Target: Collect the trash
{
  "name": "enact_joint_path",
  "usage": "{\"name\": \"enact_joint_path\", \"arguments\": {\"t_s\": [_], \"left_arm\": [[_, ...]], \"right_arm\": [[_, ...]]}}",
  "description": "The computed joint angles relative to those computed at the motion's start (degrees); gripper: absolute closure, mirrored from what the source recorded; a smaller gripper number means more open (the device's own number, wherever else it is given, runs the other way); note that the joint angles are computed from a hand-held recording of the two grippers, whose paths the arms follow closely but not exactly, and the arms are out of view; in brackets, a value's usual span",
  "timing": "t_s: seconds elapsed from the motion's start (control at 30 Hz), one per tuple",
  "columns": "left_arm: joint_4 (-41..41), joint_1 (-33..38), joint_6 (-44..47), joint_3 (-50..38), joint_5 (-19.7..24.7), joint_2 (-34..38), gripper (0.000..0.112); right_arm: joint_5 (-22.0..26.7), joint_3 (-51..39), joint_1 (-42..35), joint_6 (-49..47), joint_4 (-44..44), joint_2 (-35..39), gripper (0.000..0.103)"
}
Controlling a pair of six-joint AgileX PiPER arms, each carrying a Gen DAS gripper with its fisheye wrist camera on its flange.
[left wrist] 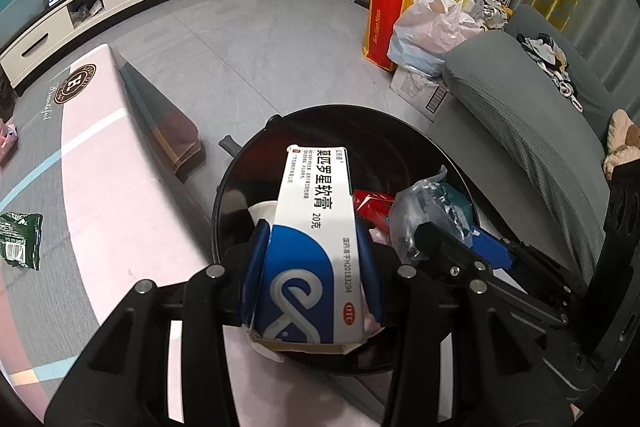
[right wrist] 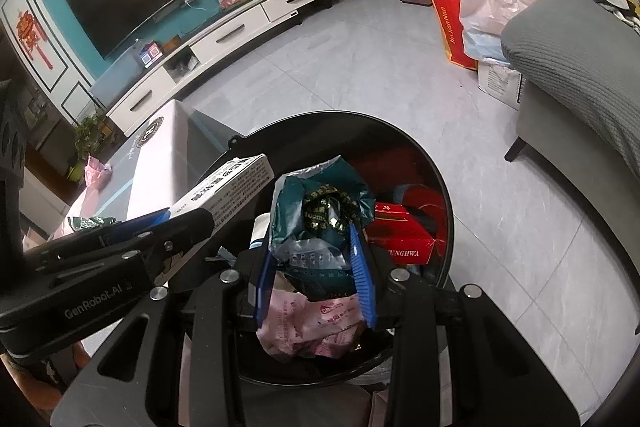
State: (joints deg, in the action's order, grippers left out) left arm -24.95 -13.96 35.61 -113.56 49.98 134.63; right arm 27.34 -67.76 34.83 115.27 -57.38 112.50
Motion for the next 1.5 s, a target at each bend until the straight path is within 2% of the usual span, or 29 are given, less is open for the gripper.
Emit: {"name": "enact_joint_path", "arguments": {"t_s": [1.5], "left_arm": [[5.15,-1.23,-2.01,-1.26,0.65,1.49,0.069]], "right_arm": [[0.75,-2.33,-0.64,-7.49,7.82,2.07,0.067]]}}
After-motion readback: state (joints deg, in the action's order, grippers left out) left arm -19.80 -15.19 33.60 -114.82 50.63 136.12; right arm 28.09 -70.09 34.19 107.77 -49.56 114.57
